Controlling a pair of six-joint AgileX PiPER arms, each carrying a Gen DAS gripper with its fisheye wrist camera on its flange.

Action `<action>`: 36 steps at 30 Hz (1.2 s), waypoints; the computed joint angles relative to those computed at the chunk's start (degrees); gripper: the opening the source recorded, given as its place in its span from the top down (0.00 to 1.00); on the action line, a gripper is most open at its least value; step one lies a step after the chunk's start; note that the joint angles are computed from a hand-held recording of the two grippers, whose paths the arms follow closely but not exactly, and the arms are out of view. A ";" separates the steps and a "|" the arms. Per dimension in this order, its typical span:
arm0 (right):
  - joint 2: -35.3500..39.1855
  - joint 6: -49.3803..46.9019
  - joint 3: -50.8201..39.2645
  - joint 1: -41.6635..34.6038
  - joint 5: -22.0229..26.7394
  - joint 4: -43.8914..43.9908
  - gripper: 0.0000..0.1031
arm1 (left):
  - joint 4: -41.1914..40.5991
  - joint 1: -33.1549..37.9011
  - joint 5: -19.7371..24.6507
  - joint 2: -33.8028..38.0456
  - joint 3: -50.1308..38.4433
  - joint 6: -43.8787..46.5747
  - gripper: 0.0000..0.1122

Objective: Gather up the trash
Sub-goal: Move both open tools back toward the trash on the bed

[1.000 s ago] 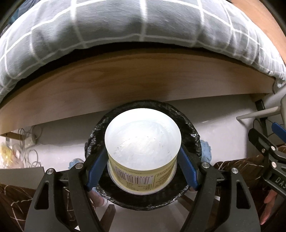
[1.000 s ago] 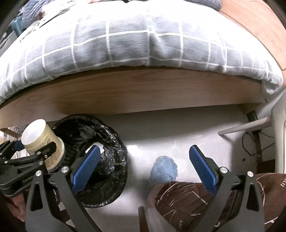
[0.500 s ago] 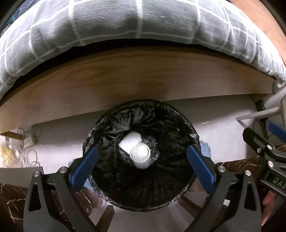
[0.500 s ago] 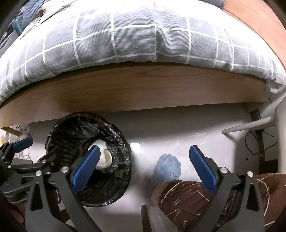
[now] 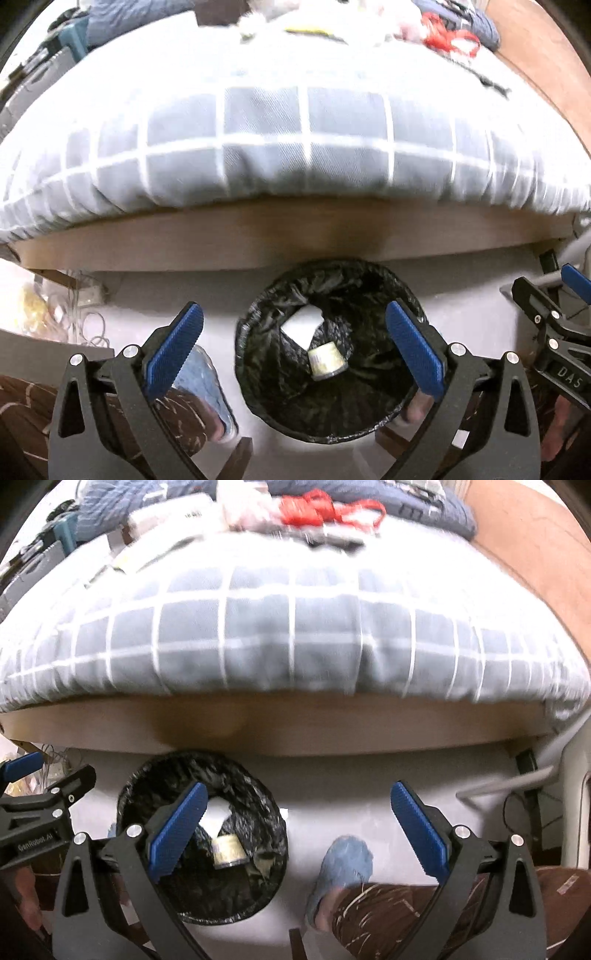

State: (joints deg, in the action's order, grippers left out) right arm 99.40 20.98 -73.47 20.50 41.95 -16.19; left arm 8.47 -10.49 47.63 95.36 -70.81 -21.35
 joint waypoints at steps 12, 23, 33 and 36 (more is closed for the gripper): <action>-2.44 1.87 -8.09 1.05 1.87 -4.04 0.07 | -0.04 1.84 4.94 -2.91 -9.75 3.87 0.13; 0.83 -6.83 -19.23 -4.26 3.90 5.43 0.07 | -1.04 1.74 6.39 1.29 -19.81 7.57 0.14; 9.80 -12.84 -35.04 -5.71 6.76 7.29 0.07 | -2.97 2.72 8.90 10.83 -33.67 10.82 0.13; 14.11 -14.42 -40.62 -6.06 8.75 8.15 0.07 | -2.77 3.31 9.59 13.93 -37.49 10.98 0.13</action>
